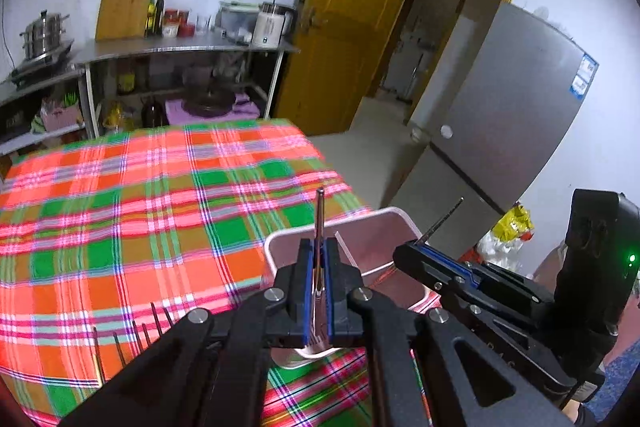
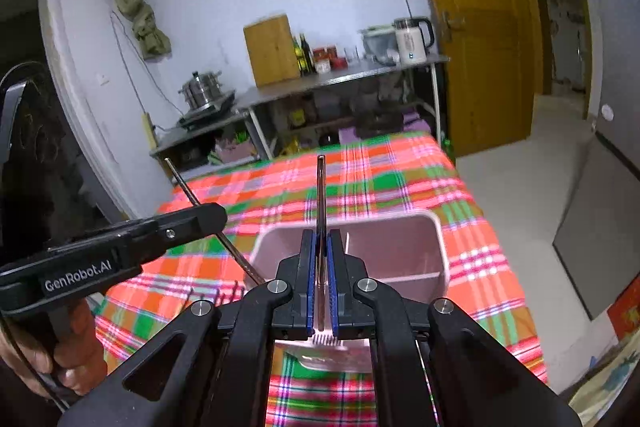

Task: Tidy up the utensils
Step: 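Lift the black chopstick with the right gripper and drop it into the pink basket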

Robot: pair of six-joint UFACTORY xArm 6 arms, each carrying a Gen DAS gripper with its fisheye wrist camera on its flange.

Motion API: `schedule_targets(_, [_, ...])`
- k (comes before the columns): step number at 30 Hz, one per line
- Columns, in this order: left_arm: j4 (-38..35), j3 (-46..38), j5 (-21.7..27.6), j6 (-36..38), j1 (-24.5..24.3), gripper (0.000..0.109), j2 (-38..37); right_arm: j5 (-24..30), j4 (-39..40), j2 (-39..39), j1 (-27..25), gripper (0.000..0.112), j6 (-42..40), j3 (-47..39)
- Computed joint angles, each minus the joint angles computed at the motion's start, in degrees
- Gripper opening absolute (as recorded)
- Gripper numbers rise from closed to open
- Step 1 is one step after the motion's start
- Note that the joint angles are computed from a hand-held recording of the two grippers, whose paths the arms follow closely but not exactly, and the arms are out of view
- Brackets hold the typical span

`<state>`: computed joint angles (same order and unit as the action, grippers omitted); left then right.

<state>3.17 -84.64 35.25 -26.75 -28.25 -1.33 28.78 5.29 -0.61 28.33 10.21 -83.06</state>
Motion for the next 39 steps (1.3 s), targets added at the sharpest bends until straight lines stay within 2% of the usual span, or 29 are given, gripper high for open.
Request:
schedule_targets(8, [0.2,1.9,-0.6,-0.4,0.2,0.007,0.1,0.8,3.4,1.2,-0.8,0.006,-2.4,1.2])
schedule_targets(13, [1.7,3.6,-2.2,-1.8,0.1,0.019,-1.4,0.2,3.3,0.8,-0.8,0.008,-2.6,1.5])
schedule_targets(17, [3.1,5.2,-3.7,-2.8,0.3,0.023,-3.6,-0.8,2.0,-0.3,-0.6,0.012,-1.6,2.3])
schedule_targets(24, [10.6,11.2,-5.3,-7.3,0.5,0.038,-11.1,-3.7,-2.8,-4.6,0.1,0.013,2.0,5.3])
schedule_targets(32, [21.5,22.2,-4.4,-16.9,1.2,0.038,-22.4,-8.2,-6.2,-10.9,2.3,0.013,5.6,12.3])
schedule_targets(36, [23.3,28.8,-4.2,-19.8,1.6,0.038,-27.9,-9.0,-5.1,-12.7,4.0,0.013,5.2,15.6])
schedule_targets(39, [25.8,33.3,-3.1,-22.5,1.6,0.038,-31.8,-9.1,-1.1,-13.5,5.5,0.013,2.2,17.6])
